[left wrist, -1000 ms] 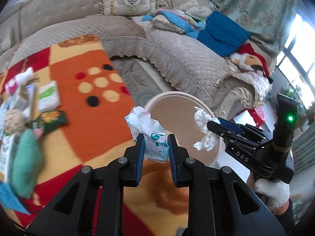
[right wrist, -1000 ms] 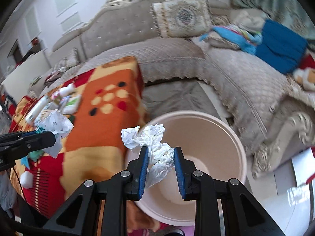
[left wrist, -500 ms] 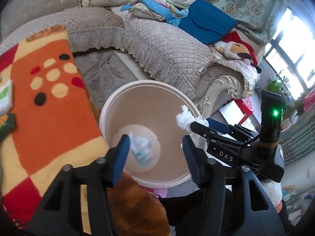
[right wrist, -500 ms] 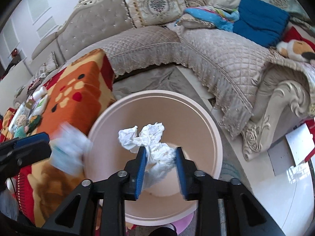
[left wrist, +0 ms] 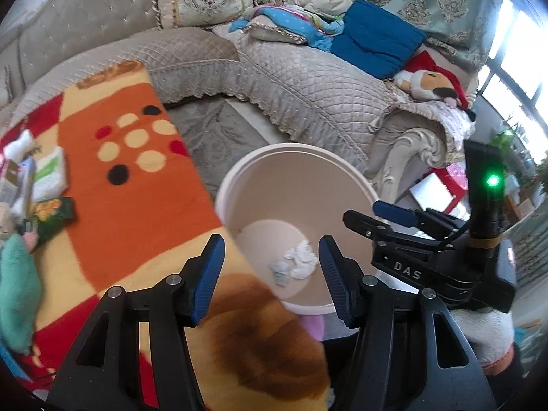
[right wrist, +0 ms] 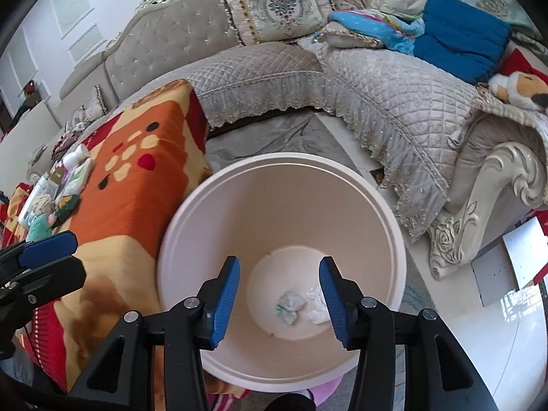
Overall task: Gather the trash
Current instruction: 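Move the left gripper back to the white sponge on the blanket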
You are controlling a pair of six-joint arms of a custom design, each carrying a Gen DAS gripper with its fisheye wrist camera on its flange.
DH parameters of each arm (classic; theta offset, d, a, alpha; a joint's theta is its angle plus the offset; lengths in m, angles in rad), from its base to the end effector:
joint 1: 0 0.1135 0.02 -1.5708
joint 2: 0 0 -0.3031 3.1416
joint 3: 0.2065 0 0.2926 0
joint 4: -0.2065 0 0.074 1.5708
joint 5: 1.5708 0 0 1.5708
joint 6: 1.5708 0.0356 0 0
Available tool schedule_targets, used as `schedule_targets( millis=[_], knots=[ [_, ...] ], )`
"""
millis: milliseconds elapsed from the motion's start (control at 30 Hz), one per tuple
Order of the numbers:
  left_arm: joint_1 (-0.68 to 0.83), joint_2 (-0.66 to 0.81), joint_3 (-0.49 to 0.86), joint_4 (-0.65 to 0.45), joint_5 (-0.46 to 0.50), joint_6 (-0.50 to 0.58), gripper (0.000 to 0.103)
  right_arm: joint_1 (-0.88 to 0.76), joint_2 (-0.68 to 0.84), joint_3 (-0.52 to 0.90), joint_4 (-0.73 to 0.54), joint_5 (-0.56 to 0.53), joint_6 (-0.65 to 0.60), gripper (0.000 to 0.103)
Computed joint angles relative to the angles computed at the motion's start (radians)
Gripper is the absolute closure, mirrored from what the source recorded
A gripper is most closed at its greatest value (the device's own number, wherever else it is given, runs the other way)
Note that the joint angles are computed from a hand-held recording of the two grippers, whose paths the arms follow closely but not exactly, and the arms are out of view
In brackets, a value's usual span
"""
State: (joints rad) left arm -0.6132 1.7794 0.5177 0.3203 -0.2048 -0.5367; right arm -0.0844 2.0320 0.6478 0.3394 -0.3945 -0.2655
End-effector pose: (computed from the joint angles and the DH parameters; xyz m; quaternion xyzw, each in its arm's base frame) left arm 0.2422 -0.1616 0.0675 0.0046 0.9464 -0.0859 0.3113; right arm 0.3206 -0.0134 0.0222 -0.1364 0.9384 0.1420 0.2840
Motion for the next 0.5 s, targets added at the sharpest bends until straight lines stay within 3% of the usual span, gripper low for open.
schedule_targets(
  millis=[133,500],
  knots=[
    [-0.003,-0.058,-0.069,0.018,-0.040,-0.021,0.047,0.041,-0.056,-0.049,0.026,0.002,0.015,0.040],
    [0.028,-0.301,-0.267,-0.003,-0.075,-0.051,0.047,0.205,-0.211,-0.141,0.039,0.036,0.070,0.040]
  ],
)
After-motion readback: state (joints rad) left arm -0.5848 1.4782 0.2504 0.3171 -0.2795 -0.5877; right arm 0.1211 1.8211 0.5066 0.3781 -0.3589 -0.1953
